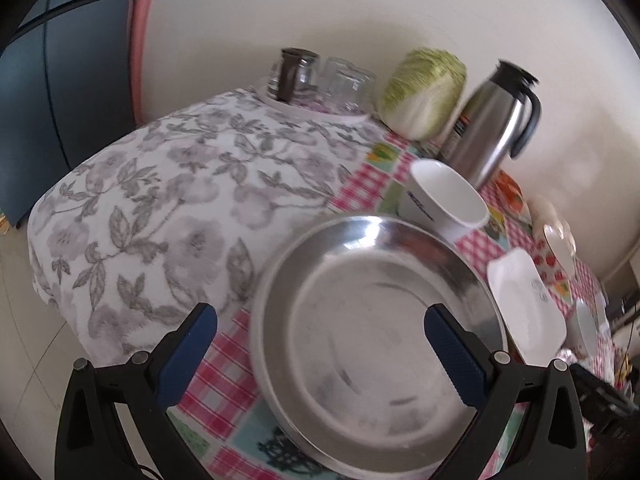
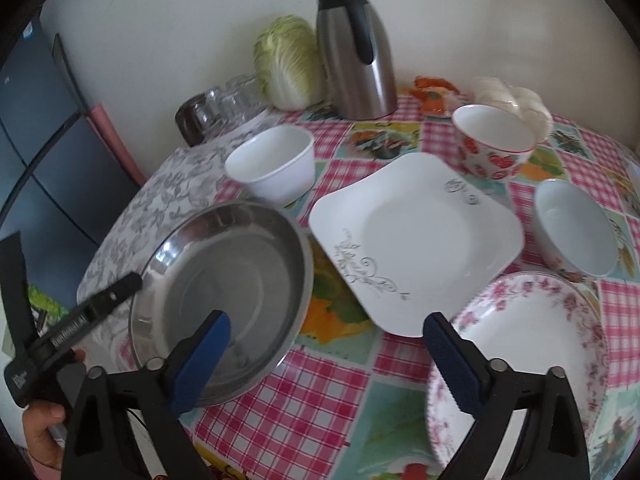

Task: Organize plates and bowls
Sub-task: 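Move the right tool to the steel pan rim and close it while the left tool grips the rim too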

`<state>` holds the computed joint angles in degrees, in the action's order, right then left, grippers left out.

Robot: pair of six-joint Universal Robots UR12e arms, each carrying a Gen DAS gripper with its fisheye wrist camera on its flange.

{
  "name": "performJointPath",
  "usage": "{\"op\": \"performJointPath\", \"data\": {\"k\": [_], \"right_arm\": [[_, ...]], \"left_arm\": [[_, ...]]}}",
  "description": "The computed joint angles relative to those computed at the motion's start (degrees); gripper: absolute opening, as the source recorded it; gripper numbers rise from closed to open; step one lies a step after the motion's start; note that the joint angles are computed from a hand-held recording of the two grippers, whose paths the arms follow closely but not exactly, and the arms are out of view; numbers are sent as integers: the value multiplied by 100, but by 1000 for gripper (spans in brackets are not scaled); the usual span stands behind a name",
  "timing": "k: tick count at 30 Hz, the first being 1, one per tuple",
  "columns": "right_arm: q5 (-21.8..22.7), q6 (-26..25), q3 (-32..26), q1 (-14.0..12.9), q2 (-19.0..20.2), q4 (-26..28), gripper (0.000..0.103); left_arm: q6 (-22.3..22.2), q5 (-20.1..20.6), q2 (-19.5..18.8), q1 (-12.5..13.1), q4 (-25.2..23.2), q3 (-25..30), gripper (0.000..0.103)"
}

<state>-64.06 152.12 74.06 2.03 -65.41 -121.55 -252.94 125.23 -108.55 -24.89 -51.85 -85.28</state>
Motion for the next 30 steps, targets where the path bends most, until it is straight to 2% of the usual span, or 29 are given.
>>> {"op": "performJointPath", "data": {"k": [3,6,8,10,13,18,22,23,27,28,30], "right_arm": [[-100,-75,-70,69,59,219,91],[-161,-161,-178,122,142,524,81],[-211,-210,-248,156,201,716,73],[-236,-191,-314,181,259,881,64],[-175,-116,-393,184,331,1057,63],[-89,-121,-509,213,428,1252,55],[-98,-122,-563,255,487,1311,41],[-116,-115,-580,267,505,1337,38],[-167,-137,-618,308,541,1408,31],[-165,-150,-619,306,541,1416,29],[-189,-136,-614,310,541,1397,27]], "left_arm": [[89,-88,47,46,89,-97,103],[46,-492,105,157,87,-169,103],[60,-661,145,209,316,-281,103],[127,-686,149,228,404,-330,103],[98,-691,135,255,223,-312,103],[213,-959,151,342,488,-431,103],[306,-990,122,370,434,-406,102],[338,-1001,116,380,414,-400,99],[413,-1167,98,434,253,-363,68],[420,-1217,90,447,227,-359,64],[423,-1261,82,456,242,-371,48]]}}
